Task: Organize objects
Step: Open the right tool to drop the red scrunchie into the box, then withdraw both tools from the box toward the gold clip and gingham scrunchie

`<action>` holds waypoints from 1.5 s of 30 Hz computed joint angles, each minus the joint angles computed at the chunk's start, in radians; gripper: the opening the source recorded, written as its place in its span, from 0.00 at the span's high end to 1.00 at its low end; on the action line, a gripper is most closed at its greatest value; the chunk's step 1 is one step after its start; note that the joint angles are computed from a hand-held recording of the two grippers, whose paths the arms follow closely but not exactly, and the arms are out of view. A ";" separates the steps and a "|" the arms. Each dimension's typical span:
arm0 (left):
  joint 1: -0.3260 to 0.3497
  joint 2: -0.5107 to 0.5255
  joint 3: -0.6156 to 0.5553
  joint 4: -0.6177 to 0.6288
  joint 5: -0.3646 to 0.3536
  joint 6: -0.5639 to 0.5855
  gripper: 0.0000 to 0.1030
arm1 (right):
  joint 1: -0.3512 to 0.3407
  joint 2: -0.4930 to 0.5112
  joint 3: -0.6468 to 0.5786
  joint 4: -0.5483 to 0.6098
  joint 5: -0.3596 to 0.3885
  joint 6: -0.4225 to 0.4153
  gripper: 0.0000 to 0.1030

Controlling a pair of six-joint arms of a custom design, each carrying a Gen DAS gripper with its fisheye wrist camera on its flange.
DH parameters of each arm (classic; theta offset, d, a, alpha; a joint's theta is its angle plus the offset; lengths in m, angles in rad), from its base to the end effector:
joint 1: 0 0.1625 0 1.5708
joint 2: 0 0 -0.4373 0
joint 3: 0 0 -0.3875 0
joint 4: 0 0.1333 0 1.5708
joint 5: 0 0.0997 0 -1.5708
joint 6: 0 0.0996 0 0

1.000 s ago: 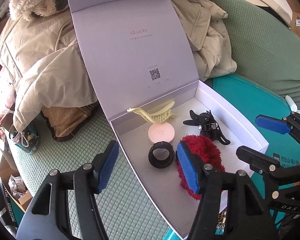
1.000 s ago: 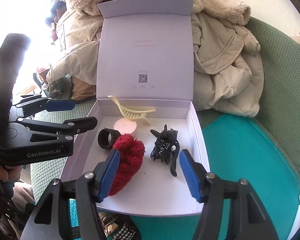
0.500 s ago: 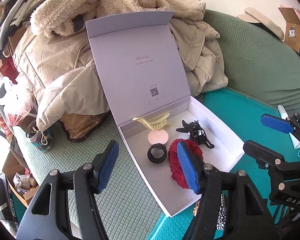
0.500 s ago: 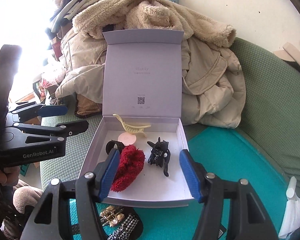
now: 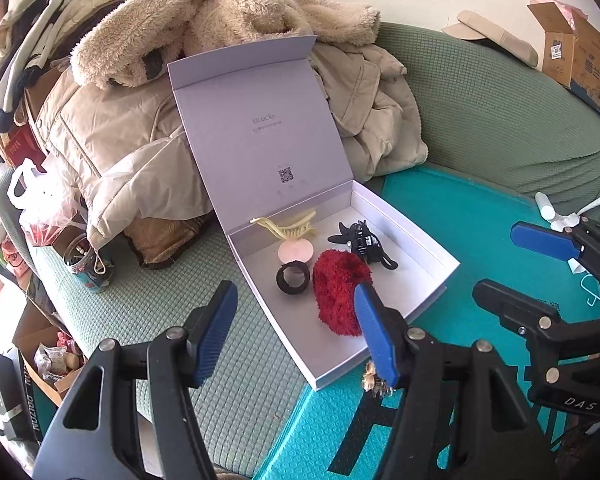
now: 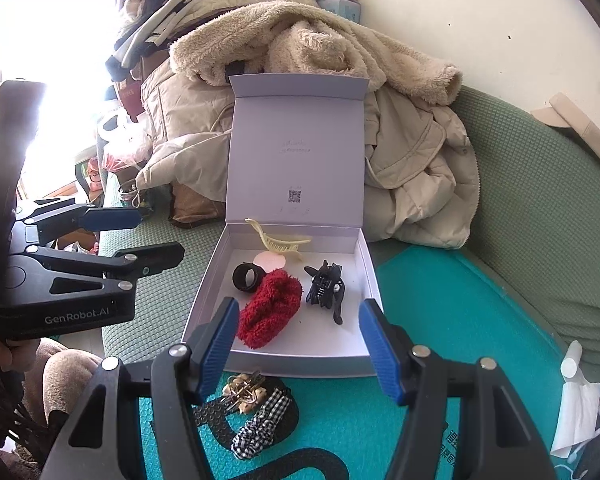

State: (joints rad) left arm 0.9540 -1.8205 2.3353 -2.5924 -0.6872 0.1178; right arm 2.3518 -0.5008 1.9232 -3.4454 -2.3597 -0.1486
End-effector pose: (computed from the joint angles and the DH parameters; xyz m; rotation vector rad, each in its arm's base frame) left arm -0.0292 -0.4047 0.3886 0.5562 2.2205 -0.8355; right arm 0.4396 -0.3545 -0.0303 0.8697 -2.2468 0.8348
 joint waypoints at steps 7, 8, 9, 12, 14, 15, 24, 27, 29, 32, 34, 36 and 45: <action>-0.059 -0.079 0.048 0.107 0.013 -0.081 0.42 | 0.021 -0.020 0.055 -0.001 -0.014 0.058 0.39; -0.065 -0.089 0.055 0.125 0.013 -0.090 0.40 | 0.024 -0.021 0.063 -0.001 -0.017 0.066 0.39; -0.069 -0.097 0.062 0.137 0.014 -0.098 0.40 | 0.027 -0.022 0.070 0.000 -0.020 0.077 0.39; -0.076 -0.126 0.086 0.164 0.009 -0.113 0.40 | 0.033 -0.024 0.094 -0.001 -0.022 0.104 0.39; -0.081 -0.141 0.102 0.176 0.014 -0.124 0.40 | 0.035 -0.025 0.111 -0.012 -0.010 0.113 0.39; -0.083 -0.148 0.110 0.183 0.015 -0.127 0.40 | 0.035 -0.024 0.117 -0.015 -0.003 0.116 0.39; -0.093 -0.232 0.171 0.259 0.001 -0.151 0.40 | 0.043 -0.004 0.160 -0.014 0.011 0.185 0.39; -0.088 -0.250 0.190 0.249 -0.008 -0.124 0.40 | 0.045 0.009 0.171 -0.023 0.013 0.203 0.39; -0.079 -0.262 0.204 0.231 -0.020 -0.100 0.40 | 0.044 0.018 0.178 -0.028 0.017 0.210 0.39; -0.056 -0.259 0.218 0.205 -0.033 -0.071 0.40 | 0.043 0.033 0.182 -0.030 0.011 0.219 0.39; -0.035 -0.248 0.224 0.184 -0.043 -0.052 0.40 | 0.040 0.043 0.185 -0.036 0.015 0.224 0.39; -0.015 -0.239 0.233 0.156 -0.060 -0.027 0.40 | 0.033 0.050 0.188 -0.037 0.026 0.231 0.39; 0.082 -0.155 0.263 0.007 -0.112 0.067 0.40 | -0.009 0.097 0.184 -0.055 0.055 0.242 0.39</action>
State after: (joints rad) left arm 1.0363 -1.9758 2.5980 -2.5858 -0.7996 0.1846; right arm 2.3430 -0.4042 2.1074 -3.5004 -2.3049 0.0938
